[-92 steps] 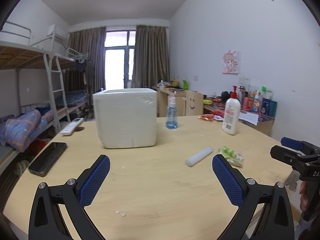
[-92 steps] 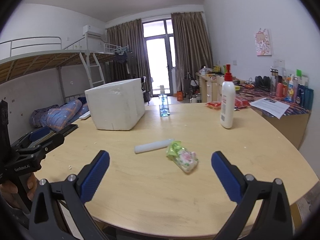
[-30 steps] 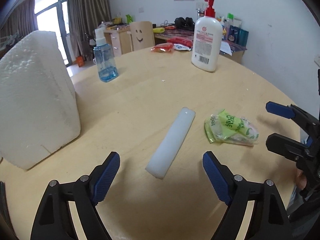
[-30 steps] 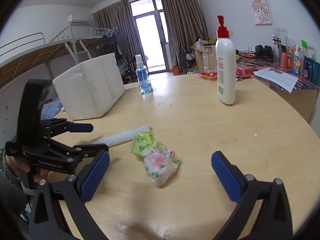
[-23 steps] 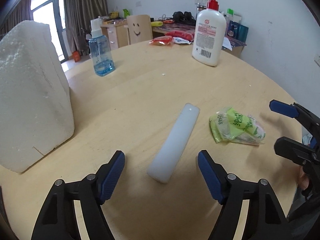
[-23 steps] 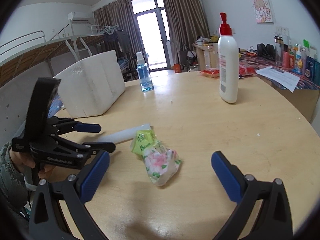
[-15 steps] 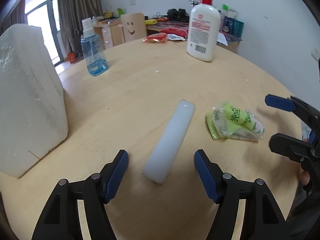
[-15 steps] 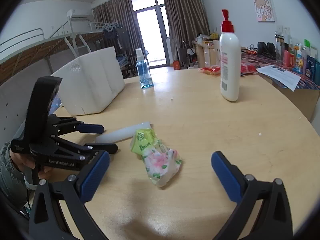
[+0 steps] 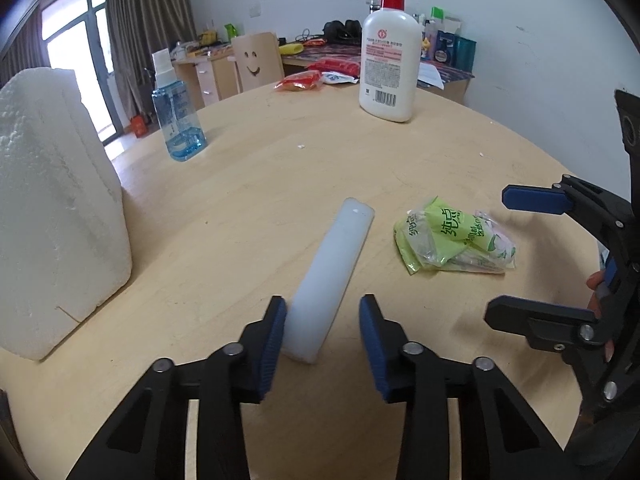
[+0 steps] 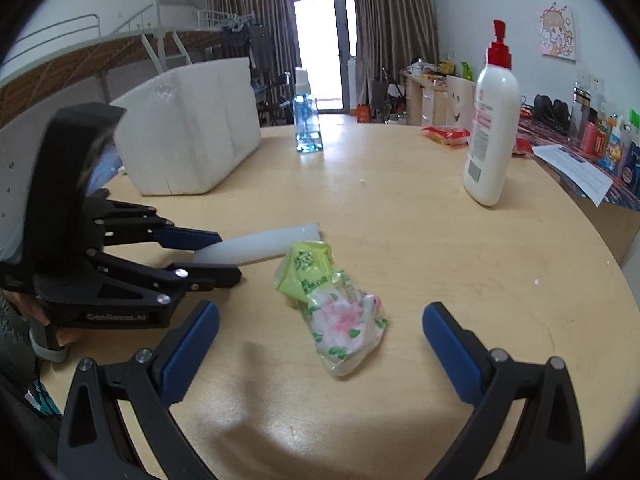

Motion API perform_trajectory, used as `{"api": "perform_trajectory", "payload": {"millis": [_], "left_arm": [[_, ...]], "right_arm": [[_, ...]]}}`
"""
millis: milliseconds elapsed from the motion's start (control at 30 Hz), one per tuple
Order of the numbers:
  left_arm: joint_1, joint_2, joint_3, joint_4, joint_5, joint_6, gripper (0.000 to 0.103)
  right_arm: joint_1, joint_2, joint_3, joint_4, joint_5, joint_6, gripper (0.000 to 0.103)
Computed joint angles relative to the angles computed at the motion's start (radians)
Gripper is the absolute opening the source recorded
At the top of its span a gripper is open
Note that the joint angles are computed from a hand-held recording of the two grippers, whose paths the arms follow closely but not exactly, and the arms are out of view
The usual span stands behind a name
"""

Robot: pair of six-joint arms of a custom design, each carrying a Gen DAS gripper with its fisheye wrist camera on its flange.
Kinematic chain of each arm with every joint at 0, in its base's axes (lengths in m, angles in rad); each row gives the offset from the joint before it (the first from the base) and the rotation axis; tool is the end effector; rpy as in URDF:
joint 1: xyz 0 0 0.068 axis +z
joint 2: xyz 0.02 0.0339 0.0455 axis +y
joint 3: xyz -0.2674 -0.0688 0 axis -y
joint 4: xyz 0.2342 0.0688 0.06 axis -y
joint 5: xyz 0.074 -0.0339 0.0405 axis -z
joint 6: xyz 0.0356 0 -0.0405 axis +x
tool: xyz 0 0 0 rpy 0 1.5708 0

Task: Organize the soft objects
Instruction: 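Lower the left tool over the white tube while the right tool approaches the green packet, then close the left tool on the white tube while the right tool grasps the green packet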

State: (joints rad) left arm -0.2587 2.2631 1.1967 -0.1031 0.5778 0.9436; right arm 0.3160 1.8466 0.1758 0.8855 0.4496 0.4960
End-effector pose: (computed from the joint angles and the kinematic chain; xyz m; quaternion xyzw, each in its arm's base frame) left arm 0.3788 -0.1203 0.0477 0.5781 0.7425 -0.1988 0.2737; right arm 0.1988 0.0487 0.0568 0.1659 0.8893 -0.0418 0.4241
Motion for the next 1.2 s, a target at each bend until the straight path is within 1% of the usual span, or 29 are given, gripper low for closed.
{"api": "perform_trajectory", "payload": {"millis": [33, 67, 100, 167, 267, 433, 533, 633, 900, 933, 1000, 1033, 1067, 1133, 1200], "left_arm": [[0.001, -0.003, -0.007, 0.012, -0.001, 0.0, 0.029], [0.002, -0.004, -0.01, 0.022, -0.003, -0.004, 0.026], [0.004, -0.002, -0.008, 0.03, -0.006, -0.016, 0.026], [0.013, 0.014, 0.029, -0.019, 0.013, -0.022, 0.025], [0.019, 0.017, 0.04, -0.038, 0.029, -0.019, 0.022], [0.026, 0.014, 0.037, -0.039, 0.045, -0.016, 0.019], [0.035, 0.01, 0.038, -0.051, 0.069, -0.004, 0.013], [0.052, 0.007, 0.052, -0.092, 0.113, 0.019, 0.013], [0.057, 0.013, 0.073, -0.136, 0.135, 0.052, 0.013], [0.06, 0.015, 0.078, -0.138, 0.135, 0.052, 0.013], [0.057, 0.022, 0.088, -0.141, 0.127, 0.045, 0.022], [0.052, 0.029, 0.099, -0.147, 0.116, 0.042, 0.03], [0.048, 0.036, 0.108, -0.153, 0.104, 0.04, 0.035], [0.044, 0.044, 0.116, -0.15, 0.091, 0.029, 0.037], [0.038, 0.054, 0.133, -0.174, 0.084, 0.041, 0.037]], "right_arm": [[-0.003, 0.001, 0.007, -0.009, -0.003, -0.004, 0.103], [-0.005, 0.002, 0.014, -0.017, -0.003, -0.008, 0.103], [-0.007, 0.004, 0.019, -0.022, -0.004, -0.011, 0.103], [-0.014, 0.007, 0.033, -0.038, -0.013, -0.02, 0.103], [-0.028, 0.008, 0.047, -0.053, -0.027, -0.036, 0.103], [-0.055, -0.001, 0.066, -0.094, -0.066, -0.056, 0.103], [-0.058, -0.008, 0.081, -0.121, -0.071, -0.063, 0.103], [-0.058, -0.016, 0.093, -0.148, -0.069, -0.069, 0.103], [-0.07, -0.014, 0.121, -0.193, -0.076, -0.082, 0.103], [-0.069, -0.016, 0.12, -0.193, -0.076, -0.083, 0.103], [-0.074, -0.016, 0.12, -0.192, -0.083, -0.083, 0.103], [-0.075, -0.015, 0.12, -0.192, -0.085, -0.082, 0.103], [-0.081, -0.014, 0.119, -0.186, -0.098, -0.088, 0.103], [-0.083, -0.012, 0.119, -0.184, -0.103, -0.088, 0.103], [-0.086, -0.01, 0.119, -0.181, -0.113, -0.095, 0.103]]}}
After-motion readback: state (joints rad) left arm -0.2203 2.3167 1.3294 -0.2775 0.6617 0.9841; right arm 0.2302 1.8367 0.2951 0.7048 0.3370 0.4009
